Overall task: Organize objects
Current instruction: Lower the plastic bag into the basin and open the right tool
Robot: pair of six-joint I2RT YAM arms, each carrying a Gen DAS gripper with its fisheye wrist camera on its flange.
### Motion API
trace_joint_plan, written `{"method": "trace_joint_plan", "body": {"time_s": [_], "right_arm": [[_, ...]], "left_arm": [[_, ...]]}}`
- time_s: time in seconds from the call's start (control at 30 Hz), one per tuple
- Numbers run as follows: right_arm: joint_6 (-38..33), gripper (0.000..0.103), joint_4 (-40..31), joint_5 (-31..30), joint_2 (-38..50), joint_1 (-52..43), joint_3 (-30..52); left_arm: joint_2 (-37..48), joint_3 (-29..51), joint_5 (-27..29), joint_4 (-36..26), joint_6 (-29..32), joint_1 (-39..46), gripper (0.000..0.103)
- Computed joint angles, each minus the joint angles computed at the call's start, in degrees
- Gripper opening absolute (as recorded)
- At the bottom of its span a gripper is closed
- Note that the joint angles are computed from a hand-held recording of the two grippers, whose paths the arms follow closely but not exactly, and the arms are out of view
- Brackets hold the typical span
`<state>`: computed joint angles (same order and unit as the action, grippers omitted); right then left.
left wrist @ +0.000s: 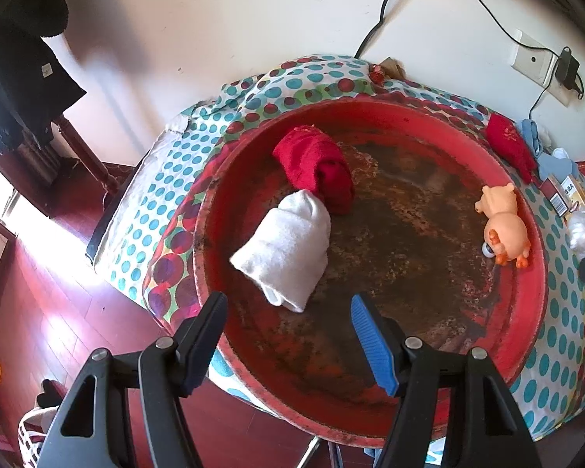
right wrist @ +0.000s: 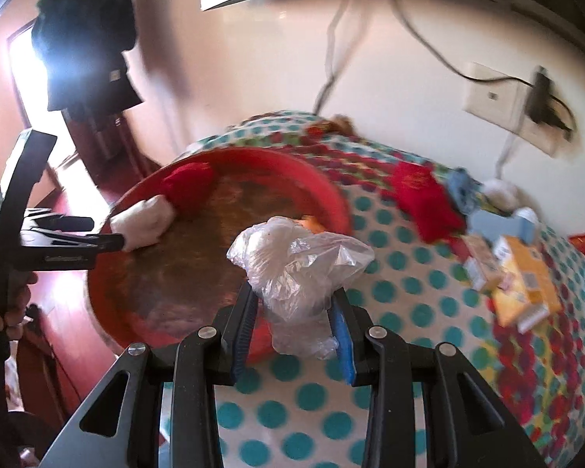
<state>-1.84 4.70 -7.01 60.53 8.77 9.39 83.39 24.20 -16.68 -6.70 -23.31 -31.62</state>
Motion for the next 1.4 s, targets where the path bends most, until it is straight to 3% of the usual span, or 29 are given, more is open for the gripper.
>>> {"method": "trace_joint_plan", "body": {"time_s": [0.37, 0.8, 1.1, 1.17, 1.3, 1.4], "right_arm": [[5.68, 0.034, 10.99, 6.48, 17.6, 15.27, 3.86], [5.94, 0.035, 16.06, 7.79, 30.7, 17.77, 8.06], [5.95, 0.037, 16.95, 7.68, 33.76, 17.6, 8.99], [6.08, 0.04, 17.17, 7.85, 33.67, 17.54, 8.86], [6.02, 0.054, 17.01, 7.72, 32.16, 17.34, 8.17], [6.08, 0.058, 16.38, 7.49, 29.05, 16.75, 6.91]], "left_arm": [[-0.43, -0.49, 0.5, 0.04, 0.9, 1.24, 0.068], [0.25, -0.58, 1.33, 0.37, 1.48, 1.67, 0.068], [0.59, -0.44, 1.34, 0.22, 1.38, 1.38, 0.068], [0.87, -0.29, 1.23, 0.05, 1.24, 1.31, 0.068], [1.33, -0.2, 1.19, 0.21, 1.08, 1.15, 0.068], [1.7, -0.11, 1.21, 0.3, 1.09, 1.09, 0.068]]}}
